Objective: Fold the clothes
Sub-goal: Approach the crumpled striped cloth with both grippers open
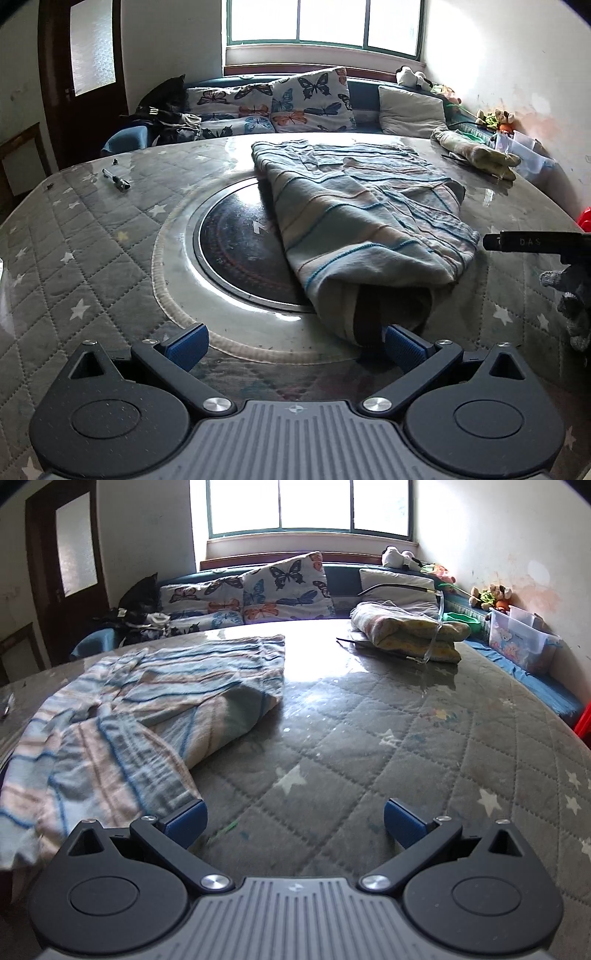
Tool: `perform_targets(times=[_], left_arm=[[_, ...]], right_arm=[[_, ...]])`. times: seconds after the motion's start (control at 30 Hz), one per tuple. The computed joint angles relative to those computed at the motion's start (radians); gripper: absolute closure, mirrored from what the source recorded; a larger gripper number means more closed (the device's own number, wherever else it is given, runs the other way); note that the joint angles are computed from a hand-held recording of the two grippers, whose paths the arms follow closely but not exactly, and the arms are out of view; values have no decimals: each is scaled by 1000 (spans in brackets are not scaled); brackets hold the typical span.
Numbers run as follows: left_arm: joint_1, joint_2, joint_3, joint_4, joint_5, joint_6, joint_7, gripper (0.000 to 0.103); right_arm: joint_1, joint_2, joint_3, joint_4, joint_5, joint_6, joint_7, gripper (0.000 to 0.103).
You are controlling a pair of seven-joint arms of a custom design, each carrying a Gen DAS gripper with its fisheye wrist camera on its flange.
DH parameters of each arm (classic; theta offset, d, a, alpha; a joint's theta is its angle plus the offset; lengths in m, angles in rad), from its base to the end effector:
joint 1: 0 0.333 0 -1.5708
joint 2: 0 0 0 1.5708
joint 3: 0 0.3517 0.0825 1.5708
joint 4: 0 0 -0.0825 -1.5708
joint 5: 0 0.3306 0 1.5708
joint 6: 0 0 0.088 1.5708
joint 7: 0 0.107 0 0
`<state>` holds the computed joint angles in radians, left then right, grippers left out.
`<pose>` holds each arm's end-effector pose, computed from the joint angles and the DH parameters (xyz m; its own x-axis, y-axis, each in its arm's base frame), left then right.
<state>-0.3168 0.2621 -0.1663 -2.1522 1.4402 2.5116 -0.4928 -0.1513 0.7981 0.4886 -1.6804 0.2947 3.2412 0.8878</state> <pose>0.4808 -0.2565 0.3588 0.3832 -0.9235 0.0161 -0.6212 -0.2705 -0.7355 0.7042 0.1176 0.3251 0.4311 -0.9017 -0.0319 -0.5986 -0.2594 -0.7579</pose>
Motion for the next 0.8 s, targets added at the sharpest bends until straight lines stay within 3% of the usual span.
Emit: perform_targets(times=[0.2, 0.37, 0.8], left_arm=[[-3, 3, 0, 3, -10, -6, 9, 0], [-4, 5, 0, 2, -19, -6, 17, 0], [-1, 5, 1, -1, -28, 11, 26, 0]], right_arm=[[-69, -46, 69, -93, -3, -3, -12, 2], [-54, -102, 45, -176, -1, 39, 1, 3], [-123, -172, 100, -355, -141, 153, 114, 3]])
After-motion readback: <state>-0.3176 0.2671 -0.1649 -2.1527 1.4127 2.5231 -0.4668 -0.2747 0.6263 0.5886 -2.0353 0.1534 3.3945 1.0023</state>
